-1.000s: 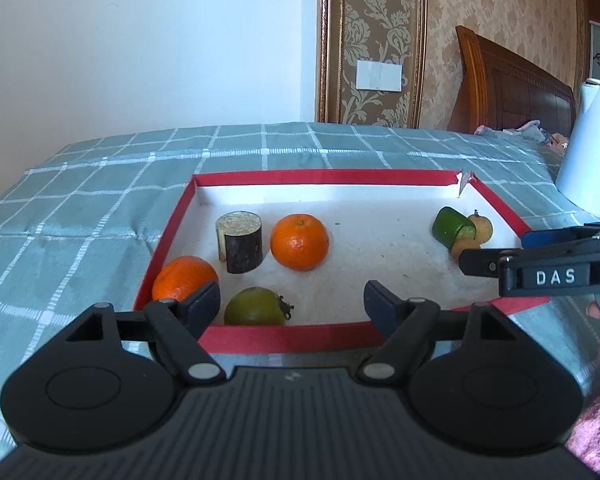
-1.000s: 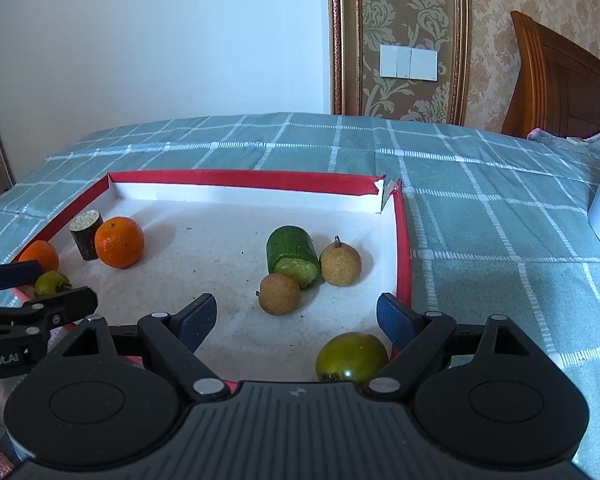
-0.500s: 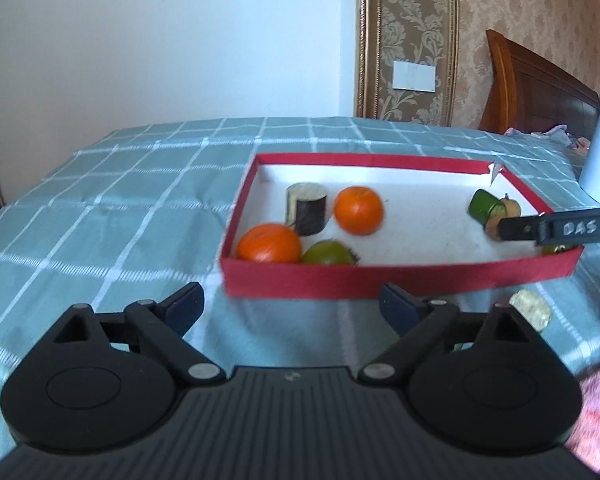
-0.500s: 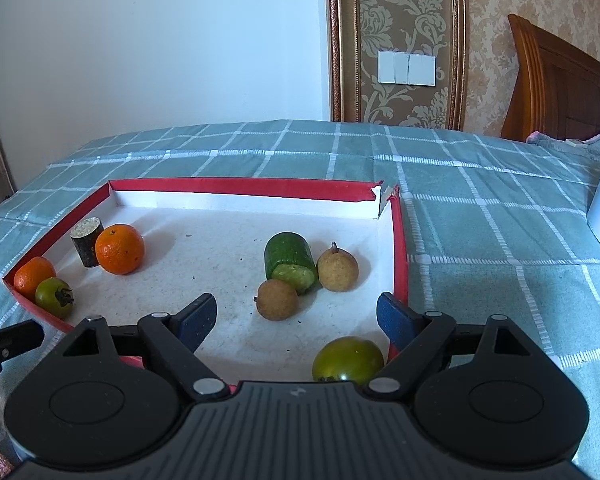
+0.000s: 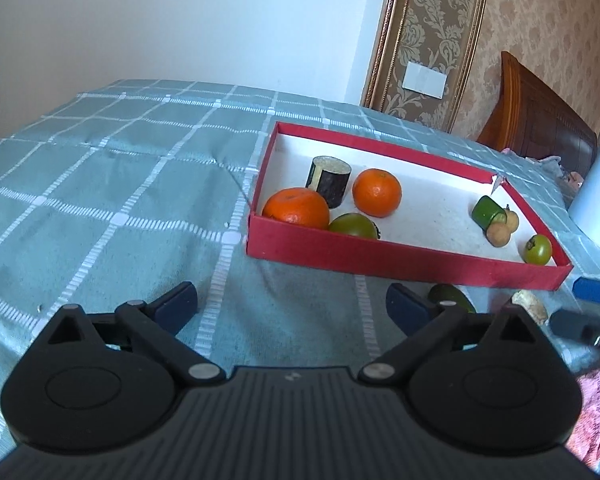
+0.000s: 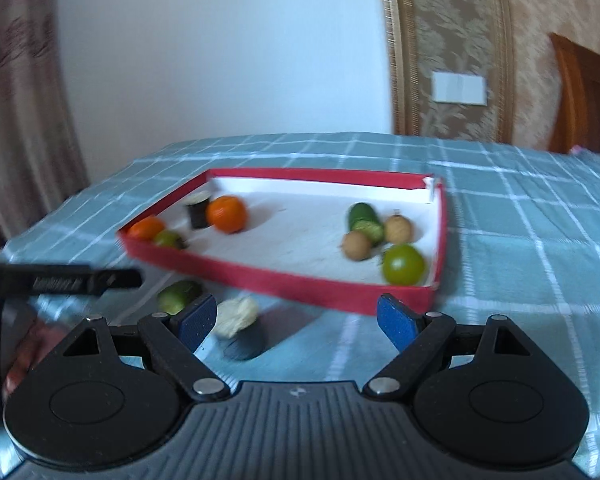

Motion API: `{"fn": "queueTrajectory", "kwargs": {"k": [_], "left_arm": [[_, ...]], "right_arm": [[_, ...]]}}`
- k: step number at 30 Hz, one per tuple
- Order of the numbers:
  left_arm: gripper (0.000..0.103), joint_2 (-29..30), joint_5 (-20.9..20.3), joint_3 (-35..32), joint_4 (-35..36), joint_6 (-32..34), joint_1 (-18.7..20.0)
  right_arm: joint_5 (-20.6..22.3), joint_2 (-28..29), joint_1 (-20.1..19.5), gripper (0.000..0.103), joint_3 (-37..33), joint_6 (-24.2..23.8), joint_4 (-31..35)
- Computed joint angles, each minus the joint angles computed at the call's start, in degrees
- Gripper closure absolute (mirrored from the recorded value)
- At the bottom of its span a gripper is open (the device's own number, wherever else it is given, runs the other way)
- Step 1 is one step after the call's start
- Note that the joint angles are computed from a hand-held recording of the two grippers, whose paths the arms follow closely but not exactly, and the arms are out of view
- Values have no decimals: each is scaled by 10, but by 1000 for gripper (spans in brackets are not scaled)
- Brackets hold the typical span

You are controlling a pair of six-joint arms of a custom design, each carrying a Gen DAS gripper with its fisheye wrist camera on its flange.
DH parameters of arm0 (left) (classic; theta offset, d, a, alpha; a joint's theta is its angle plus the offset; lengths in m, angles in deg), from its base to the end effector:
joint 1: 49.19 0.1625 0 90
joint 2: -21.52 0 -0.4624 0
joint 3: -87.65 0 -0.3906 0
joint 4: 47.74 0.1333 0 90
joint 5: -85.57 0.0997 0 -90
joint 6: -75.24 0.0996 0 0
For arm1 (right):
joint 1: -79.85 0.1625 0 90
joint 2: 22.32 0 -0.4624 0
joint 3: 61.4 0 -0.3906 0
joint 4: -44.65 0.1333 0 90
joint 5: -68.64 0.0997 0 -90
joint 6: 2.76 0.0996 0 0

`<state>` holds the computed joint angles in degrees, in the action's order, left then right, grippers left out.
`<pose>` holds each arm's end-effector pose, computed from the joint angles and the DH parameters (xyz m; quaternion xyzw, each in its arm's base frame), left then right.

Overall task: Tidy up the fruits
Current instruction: 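Move the right gripper to the dark cylinder piece and grasp it, then carry the dark cylinder into the tray and open the right gripper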

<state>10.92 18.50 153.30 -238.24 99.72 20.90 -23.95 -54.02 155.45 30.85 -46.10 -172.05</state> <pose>-0.1152 -0.8236 -0.0659 0.2704 0.8660 -0.3710 0.1983 -0.0535 -0.7263 0.1163 0.1974 -0.8143 0.4686 0.2800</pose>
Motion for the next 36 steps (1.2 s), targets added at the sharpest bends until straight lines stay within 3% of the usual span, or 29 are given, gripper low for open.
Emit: {"fn": "queueTrajectory", "kwargs": {"k": [5,7,9,11,16,17,22,27,31,36], "left_arm": [[0,-3,-8,3,2,-9,2],[0,-2,-9,0,5,-9,3],[0,-3,-10,1,4,-10,3],[0,-3,-11,1,4,-11,3],[0,-3,-12,1,5,-12,4],[0,-4,-13,1,5,-12,4],[0,-4,-13,2,4,-11,4],[0,-4,-14,3,3,-12,4],[0,-4,-14,4,3,-12,4],[0,-4,-13,3,3,-11,4]], "right_arm": [[-6,14,6,15,-10,-25,2],[-15,21,8,26,-17,-33,6],[-27,24,9,49,-26,-36,29],[-21,23,7,59,-30,-19,55],[-24,30,9,61,-38,-24,53],[-20,29,9,70,-37,-22,54],[-10,23,5,70,-30,1,53],[32,5,-4,70,-10,41,15],[24,1,-1,70,-23,48,-16],[-2,7,3,70,-72,54,10]]}}
